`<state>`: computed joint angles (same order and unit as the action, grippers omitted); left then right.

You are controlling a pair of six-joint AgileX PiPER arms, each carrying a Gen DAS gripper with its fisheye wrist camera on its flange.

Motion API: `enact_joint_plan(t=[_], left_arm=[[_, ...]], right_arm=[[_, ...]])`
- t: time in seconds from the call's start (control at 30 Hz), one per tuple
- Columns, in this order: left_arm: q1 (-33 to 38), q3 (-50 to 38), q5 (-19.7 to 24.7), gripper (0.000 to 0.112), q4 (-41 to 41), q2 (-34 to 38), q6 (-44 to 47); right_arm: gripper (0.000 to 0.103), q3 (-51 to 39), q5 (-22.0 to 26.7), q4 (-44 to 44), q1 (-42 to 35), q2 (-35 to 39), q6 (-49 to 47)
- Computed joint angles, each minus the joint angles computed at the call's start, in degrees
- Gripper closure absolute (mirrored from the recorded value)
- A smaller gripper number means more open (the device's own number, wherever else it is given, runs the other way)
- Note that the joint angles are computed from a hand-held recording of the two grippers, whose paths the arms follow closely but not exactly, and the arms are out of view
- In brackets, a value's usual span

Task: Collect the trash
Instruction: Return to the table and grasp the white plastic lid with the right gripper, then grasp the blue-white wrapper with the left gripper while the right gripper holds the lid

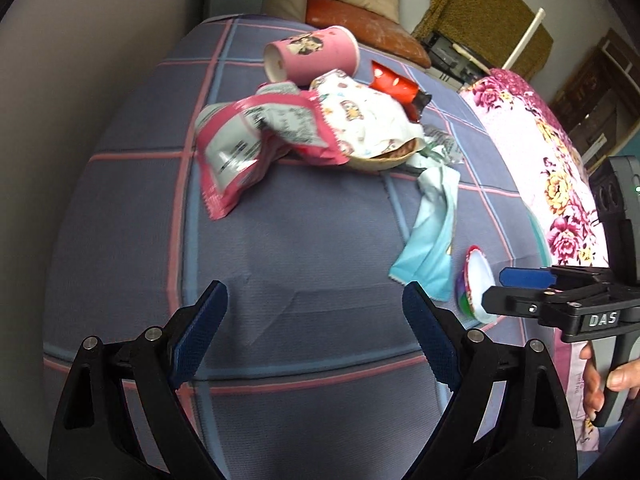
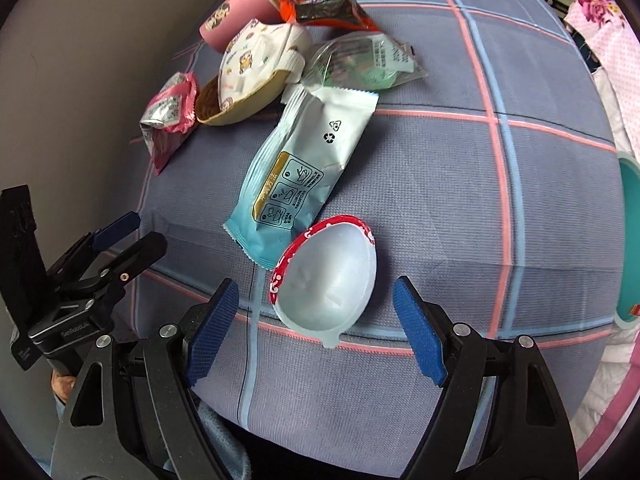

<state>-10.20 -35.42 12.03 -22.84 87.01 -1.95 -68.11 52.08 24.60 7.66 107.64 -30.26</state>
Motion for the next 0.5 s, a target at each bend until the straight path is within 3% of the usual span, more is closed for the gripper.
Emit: enact_joint_plan(t=[0.17,0.23,0.5], left_arm=[[1.7,1.7,-0.4,0.023,-6.7,-0.4,7.2],[2.3,1.7,-0.2,0.023,-9.2,-0.3,9.9],[0.0,-1.3,0.7,0.023,-8.8,2.1,9.1]], right_arm=[[0.029,0.6,-2.5,-1.9,2.2,0.8,2.3],[0.046,1.0,-4.0,-3.1,2.8,0.8,2.5],[0.048,-0.4,-3.6,-2.0,-1.4,-0.5,-0.3]])
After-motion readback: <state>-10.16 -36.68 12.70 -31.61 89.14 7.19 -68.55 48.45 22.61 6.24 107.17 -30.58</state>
